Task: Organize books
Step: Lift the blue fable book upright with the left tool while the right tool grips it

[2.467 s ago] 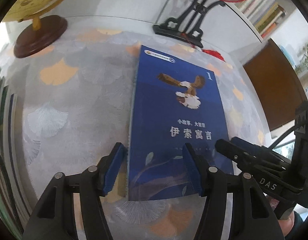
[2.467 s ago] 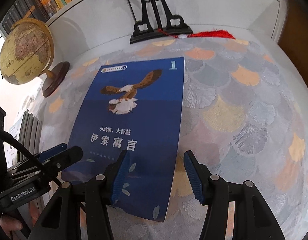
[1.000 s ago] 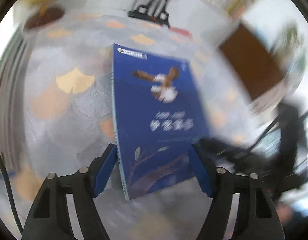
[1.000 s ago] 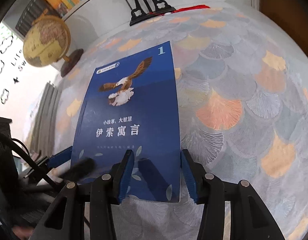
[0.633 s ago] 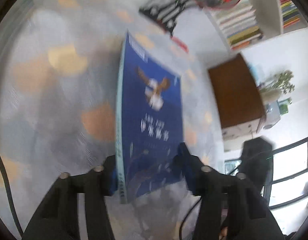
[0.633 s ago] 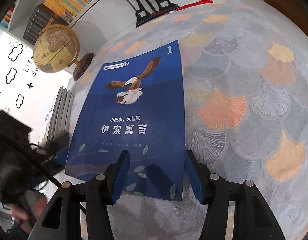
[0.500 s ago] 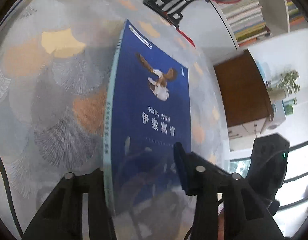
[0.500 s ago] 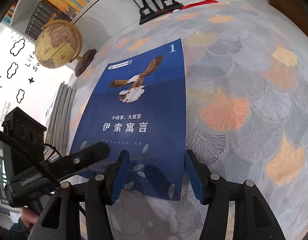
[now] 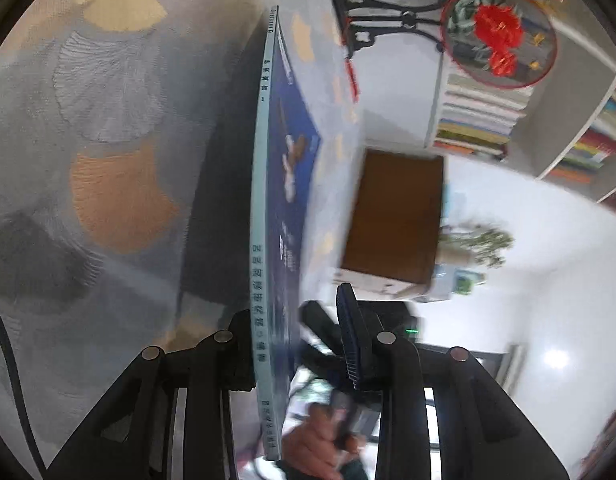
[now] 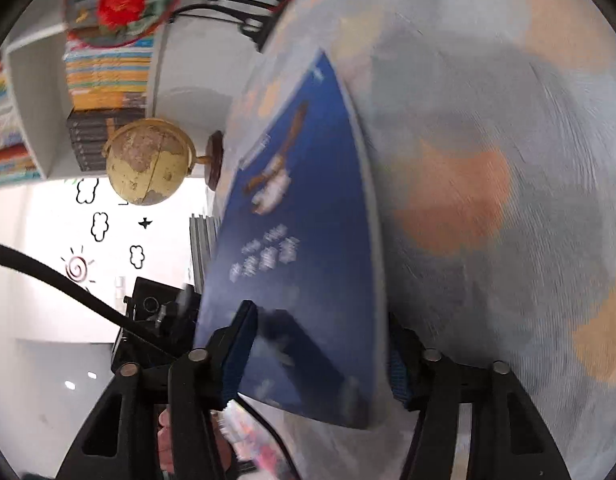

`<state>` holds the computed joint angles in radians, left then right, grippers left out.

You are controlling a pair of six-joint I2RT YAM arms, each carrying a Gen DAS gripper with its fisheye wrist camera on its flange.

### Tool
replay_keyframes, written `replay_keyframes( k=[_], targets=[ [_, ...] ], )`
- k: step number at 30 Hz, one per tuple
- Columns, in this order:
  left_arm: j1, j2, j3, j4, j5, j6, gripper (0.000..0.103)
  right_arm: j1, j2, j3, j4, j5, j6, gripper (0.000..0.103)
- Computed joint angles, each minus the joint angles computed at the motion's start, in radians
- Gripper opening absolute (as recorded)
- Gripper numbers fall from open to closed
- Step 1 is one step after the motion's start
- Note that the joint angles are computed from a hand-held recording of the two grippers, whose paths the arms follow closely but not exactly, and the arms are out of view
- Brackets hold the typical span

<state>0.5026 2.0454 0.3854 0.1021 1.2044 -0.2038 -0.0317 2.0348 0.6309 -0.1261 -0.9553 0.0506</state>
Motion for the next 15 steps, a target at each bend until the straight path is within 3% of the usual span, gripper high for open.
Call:
replay_keyframes(
  k=[2,5,9,15],
  targets=[
    [-0.017,-0.064,0.013,-0.106,-0.103,0.079,0.027,0.045,-0.065,-0.029,0.053,0.066,0.019,0.041],
    [-0.201,-0.284,-0.025,-0.118,-0.464,0.050,0.032,0.133,-0.169,-0.057,0.064,0.227,-0.043,0.032],
    [-0.372,-0.447,-0.067,-0.115,-0.645,0.007,0.033,0.296,-0.289,-0.098,0.074,0.473,-0.113,0.030],
    [-0.492,-0.659,-0.145,-0.146,-0.754,0.008,0.033,0.308,-0.320,-0.103,0.038,0.498,-0.165,0.030]
  ],
)
